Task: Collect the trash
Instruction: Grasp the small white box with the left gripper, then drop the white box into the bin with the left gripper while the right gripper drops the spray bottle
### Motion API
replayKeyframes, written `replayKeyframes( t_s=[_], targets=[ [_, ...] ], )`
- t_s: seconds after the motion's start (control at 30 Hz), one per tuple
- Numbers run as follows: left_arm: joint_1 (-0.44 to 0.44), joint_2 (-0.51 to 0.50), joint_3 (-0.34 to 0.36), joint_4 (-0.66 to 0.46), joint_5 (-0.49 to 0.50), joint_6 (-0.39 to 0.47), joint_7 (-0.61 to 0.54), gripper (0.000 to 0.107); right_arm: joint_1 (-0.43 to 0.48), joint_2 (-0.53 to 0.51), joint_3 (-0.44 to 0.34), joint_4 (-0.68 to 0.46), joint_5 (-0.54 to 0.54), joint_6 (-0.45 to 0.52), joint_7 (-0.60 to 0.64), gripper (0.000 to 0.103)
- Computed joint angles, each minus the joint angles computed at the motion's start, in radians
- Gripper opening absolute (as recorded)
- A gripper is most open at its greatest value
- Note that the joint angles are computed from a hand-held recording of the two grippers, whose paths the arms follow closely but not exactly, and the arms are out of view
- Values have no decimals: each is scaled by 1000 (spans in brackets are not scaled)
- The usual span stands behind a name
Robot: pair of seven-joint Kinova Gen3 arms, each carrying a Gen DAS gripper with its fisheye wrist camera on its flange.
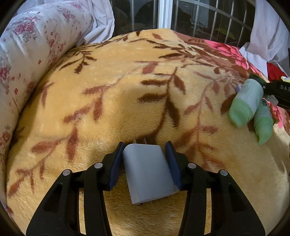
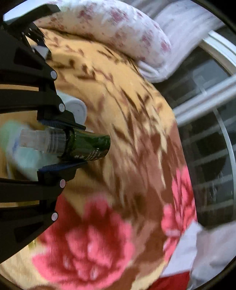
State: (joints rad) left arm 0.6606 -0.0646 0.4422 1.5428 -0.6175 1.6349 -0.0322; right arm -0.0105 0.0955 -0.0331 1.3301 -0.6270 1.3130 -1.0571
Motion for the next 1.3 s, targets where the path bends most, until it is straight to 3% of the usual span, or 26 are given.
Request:
replayKeyframes(
  t_s=[0.13,0.2,0.47,0.8,1.03,1.3],
  targets=[
    [-3,-5,0,3,2,-5,4,46,9,-16,-8,27,-126,64,69,33],
    [-2,-6,4,3,1,-3,8,46,19,-43,8,45,-155,49,76,33],
    [-6,-14,12,9,-2,-3,22,45,95,-144,122,104,-116,32,117,33],
    [39,-10,76,-7,-84,49,81,44,137,-281,227,321,-94,36,210,33],
    [170,28,140,-86,-142,188,165,42,62,-423,272,406,-76,51,235,33],
    [436,147,218,-186,-158,360,372,40,-54,-601,347,439,-22,181,232,33]
  ],
)
